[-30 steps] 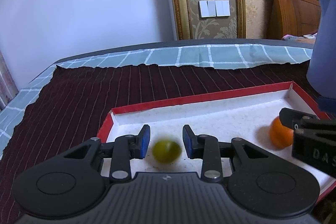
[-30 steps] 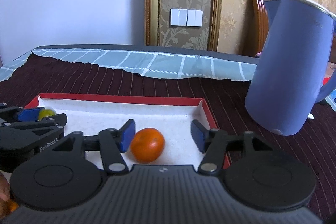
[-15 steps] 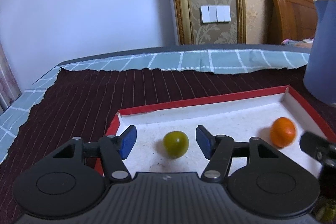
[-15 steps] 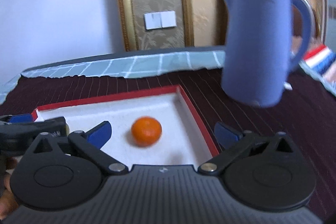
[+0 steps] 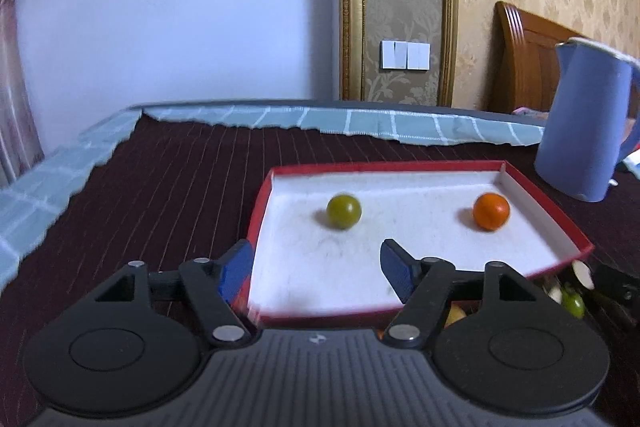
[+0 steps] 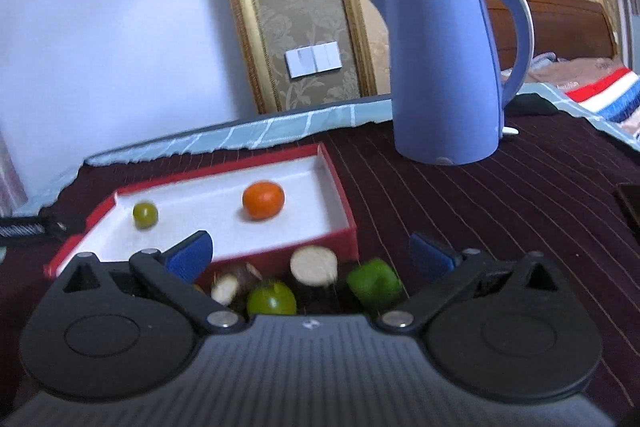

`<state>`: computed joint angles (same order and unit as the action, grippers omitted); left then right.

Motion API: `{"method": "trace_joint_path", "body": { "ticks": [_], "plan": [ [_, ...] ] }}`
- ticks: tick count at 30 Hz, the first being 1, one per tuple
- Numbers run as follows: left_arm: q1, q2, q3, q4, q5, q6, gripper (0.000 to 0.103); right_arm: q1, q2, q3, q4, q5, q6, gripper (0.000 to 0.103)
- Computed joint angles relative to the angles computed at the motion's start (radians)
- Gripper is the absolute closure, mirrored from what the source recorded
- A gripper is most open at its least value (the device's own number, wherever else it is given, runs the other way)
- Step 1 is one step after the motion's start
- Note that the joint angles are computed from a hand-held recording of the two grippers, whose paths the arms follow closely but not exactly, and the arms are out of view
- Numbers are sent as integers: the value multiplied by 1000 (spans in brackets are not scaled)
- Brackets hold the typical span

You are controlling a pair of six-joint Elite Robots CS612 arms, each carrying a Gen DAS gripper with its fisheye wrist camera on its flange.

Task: Organize fruits
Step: 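Move both tools back toward the remaining fruit row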

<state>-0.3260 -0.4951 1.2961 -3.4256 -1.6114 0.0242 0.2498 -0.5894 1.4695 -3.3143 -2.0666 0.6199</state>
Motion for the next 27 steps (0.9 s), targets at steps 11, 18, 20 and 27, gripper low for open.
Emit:
{"method": "trace_joint_path", "body": {
  "ticks": [11,18,20,27],
  "plan": [
    [28,-3,70,-71,-127,133,33,31,-10,31,-27,4,-123,0],
    [10,13,59,-44,-95,166,33,42,-6,21,53,-91,-171,0],
    [1,17,53,-30,-68,179,33,32,-12,35,57,-71,-142,0],
    [-11,31,22,33,-27,161,33,0,-23,50,77,-49,-167,0]
  ]
}}
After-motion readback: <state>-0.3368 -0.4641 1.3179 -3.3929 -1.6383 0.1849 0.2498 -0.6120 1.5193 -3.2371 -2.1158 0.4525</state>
